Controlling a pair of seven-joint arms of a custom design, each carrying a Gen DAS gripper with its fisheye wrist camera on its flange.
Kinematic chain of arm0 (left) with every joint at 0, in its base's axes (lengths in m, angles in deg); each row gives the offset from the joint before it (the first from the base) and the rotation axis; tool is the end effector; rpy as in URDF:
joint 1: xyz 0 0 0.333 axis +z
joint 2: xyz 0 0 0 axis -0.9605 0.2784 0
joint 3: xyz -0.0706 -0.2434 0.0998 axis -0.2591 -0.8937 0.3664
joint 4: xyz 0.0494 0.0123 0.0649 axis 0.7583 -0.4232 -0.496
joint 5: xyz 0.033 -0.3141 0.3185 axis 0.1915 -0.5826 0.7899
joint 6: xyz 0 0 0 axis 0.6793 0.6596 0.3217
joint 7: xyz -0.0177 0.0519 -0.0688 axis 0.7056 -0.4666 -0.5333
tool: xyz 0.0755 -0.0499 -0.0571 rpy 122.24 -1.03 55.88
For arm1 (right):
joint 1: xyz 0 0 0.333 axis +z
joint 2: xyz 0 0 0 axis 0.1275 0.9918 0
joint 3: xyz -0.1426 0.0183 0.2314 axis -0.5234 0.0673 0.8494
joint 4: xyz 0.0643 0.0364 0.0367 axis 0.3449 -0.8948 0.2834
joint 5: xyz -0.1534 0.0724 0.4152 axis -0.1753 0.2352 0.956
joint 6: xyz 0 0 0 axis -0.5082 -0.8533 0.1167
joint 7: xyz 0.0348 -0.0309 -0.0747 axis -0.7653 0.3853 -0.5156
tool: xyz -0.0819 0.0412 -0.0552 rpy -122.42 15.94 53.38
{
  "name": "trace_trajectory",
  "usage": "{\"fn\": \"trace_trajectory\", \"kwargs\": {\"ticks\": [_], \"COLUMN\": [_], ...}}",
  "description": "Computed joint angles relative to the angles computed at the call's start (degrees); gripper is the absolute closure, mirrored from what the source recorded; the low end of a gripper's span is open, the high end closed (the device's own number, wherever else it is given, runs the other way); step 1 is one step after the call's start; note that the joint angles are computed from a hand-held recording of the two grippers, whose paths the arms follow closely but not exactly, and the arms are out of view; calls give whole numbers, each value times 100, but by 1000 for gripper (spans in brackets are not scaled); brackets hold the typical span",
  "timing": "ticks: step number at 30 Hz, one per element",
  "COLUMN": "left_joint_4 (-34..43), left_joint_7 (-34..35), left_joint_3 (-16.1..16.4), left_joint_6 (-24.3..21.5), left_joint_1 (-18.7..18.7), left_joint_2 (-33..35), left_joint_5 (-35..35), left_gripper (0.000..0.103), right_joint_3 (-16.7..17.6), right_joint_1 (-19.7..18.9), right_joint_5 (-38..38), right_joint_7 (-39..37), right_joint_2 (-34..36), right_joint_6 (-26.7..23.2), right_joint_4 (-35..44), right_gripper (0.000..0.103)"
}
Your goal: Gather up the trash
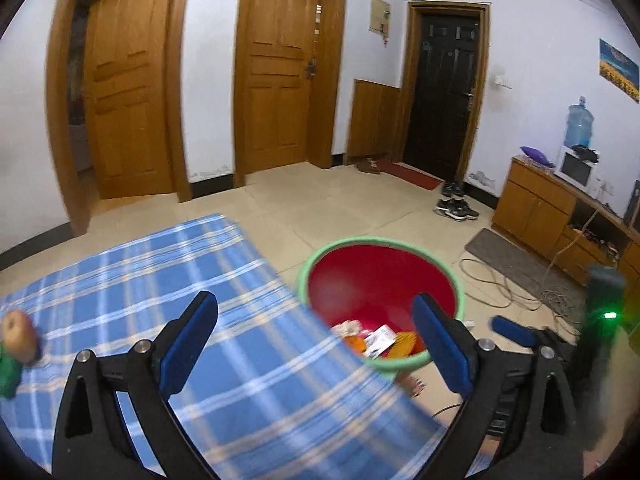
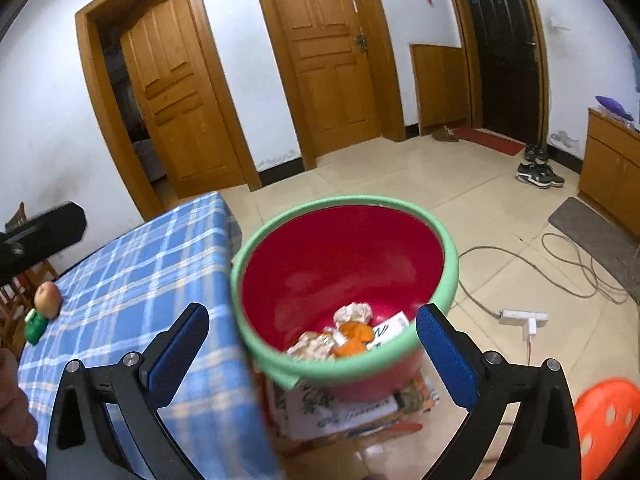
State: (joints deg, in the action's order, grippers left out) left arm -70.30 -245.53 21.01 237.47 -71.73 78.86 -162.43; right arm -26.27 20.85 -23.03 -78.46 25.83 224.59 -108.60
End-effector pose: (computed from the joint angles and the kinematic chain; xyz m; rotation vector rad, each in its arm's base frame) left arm 0.6646 -0.0849 0.3630 -1.0215 2.2809 -1.3280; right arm 0.5329 0.2147 0.3469 -1.1470 2.0831 -0.8581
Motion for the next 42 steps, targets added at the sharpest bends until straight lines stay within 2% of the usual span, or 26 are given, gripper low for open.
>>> {"fn": "trace_trajectory", "kwargs": {"ticks": [5, 9, 12, 21, 26, 32, 42], "left_joint_4": [-498, -819, -886, -1119, -989, -1010, -1039], "left_joint_7": [249, 550, 372, 585, 366, 513, 520], "left_joint_3": [214, 294, 358, 390, 423, 379, 392], "left_joint_6": [-373, -308, -499, -585, -726, -532, -607], "left_joint_1": [257, 293, 341, 319, 346, 369, 372], "left_joint_2": [-209, -293, -261, -408, -271, -279, -325], "left_joint_5": [-227, -402, -342, -447, -271, -425, -407], "left_gripper": [4, 4, 4, 4, 4, 4, 5], "right_joint_3": [326, 444, 505, 504, 510, 450, 438], "right_joint_1": [280, 440, 514, 639, 647, 665, 728], "right_joint_5": [-154, 137, 292, 257, 75, -12, -17], "right_joint_7": [443, 277, 149, 265, 440, 532, 486], "right_joint_2": [-351, -481, -416, -324, -305, -169, -142], "right_joint_6": [-353, -519, -695, -760, -786, -692, -810], "right_joint_4": [-334, -493, -450, -409, -389, -286, -258], "right_gripper": [0, 0, 0, 0, 0, 0, 0]}}
